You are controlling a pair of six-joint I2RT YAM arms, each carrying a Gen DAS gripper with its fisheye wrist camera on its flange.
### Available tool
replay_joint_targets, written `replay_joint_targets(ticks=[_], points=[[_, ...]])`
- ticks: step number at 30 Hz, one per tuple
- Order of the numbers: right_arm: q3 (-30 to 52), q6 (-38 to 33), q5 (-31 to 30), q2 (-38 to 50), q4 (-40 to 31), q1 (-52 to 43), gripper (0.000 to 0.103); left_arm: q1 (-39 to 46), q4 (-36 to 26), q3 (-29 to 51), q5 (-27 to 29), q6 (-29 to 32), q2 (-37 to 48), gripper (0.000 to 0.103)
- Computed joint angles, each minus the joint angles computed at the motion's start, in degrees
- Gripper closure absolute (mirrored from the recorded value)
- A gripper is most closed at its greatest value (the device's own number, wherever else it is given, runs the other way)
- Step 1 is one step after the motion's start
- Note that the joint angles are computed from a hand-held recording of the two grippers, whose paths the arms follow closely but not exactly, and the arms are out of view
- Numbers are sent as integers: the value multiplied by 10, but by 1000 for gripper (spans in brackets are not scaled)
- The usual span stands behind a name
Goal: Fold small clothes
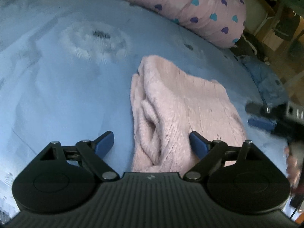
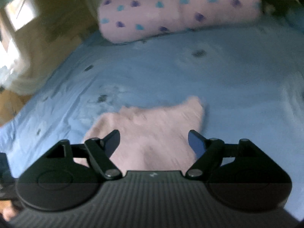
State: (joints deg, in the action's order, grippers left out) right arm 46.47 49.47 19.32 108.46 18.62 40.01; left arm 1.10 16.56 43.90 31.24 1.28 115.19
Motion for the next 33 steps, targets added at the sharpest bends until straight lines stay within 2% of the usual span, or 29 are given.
replay_joint_targets(ticks=[4,7,13,17,20,21,23,25,28,31,33], points=[[-75,77,-25,14,86,5,23,-1,-32,27,25,-3,28,13],[-86,116,-50,49,135,6,23,-4,-32,35,30,-10,42,13],[-58,121,-102,123,211,-1,21,-8,-23,37,26,4,49,13],[-29,95,-86,161,235,14,20,-13,-21,42,29,5,54,13],[-16,112,-74,167,229,20,21,-17,-16,42,56,-3,60,22],[-10,116,-70,165,218,22,23,-18,-13,43,55,-10,62,23],[-5,124,-69,158,201,23,33,-18,-8,40,56,-8,61,28],[-10,131,-72,149,202,21,45,-15,-4,35,65,-17,58,38],[-28,135,-73,137,230,21,51,-15,4,19,70,-19,42,45],[-64,166,-81,121,282,22,54,-18,5,0,74,-22,19,46],[-78,186,-84,92,265,24,54,-23,-10,-15,77,-22,-6,46]])
